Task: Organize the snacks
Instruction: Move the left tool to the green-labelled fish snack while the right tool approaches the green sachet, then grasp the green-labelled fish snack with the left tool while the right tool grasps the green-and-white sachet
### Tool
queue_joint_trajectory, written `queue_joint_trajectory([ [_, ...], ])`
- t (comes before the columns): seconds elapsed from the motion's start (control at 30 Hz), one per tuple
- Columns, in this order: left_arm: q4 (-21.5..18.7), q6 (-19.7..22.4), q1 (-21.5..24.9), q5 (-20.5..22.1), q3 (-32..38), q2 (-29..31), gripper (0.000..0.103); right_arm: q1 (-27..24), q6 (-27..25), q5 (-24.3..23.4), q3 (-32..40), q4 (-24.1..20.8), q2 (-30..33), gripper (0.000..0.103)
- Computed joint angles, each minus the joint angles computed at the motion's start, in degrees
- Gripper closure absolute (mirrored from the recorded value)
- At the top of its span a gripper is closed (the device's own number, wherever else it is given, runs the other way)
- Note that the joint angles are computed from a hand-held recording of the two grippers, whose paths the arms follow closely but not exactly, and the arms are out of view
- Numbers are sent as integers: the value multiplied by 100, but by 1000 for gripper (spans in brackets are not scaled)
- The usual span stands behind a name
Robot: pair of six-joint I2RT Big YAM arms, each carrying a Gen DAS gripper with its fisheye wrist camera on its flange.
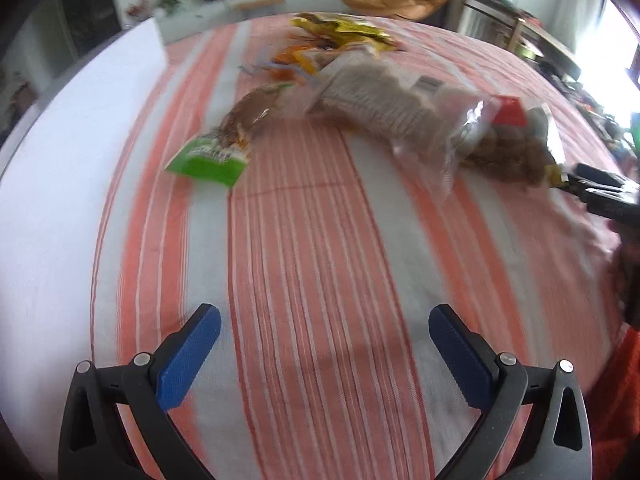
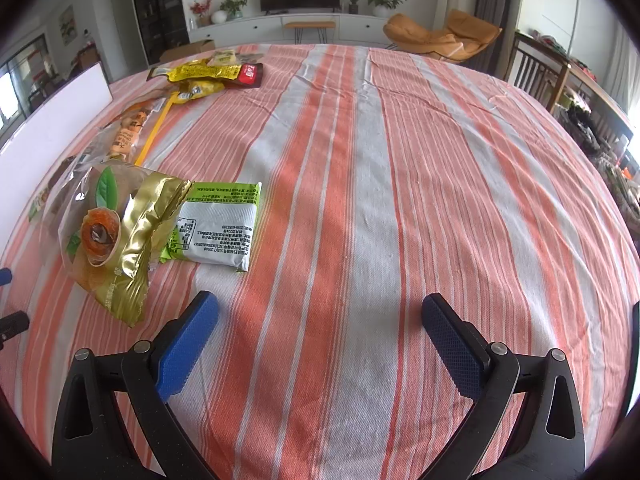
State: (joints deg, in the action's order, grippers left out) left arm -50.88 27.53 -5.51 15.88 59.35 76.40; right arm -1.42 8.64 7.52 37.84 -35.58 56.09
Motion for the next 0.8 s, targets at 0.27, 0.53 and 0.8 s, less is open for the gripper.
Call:
queue_joint_trajectory([
  [0.27,-670,606,60,-224,1759,898,0,-4,-5,-1,-3,13,9,0],
  [0.53,-581,256,-342,-789,2581,2041,19,-3,-4,-1,-2,12,8,0],
  [0.8,-143,-307,-201,-317,2233,1915,59,-6,-8,-5,-1,11,7,0],
])
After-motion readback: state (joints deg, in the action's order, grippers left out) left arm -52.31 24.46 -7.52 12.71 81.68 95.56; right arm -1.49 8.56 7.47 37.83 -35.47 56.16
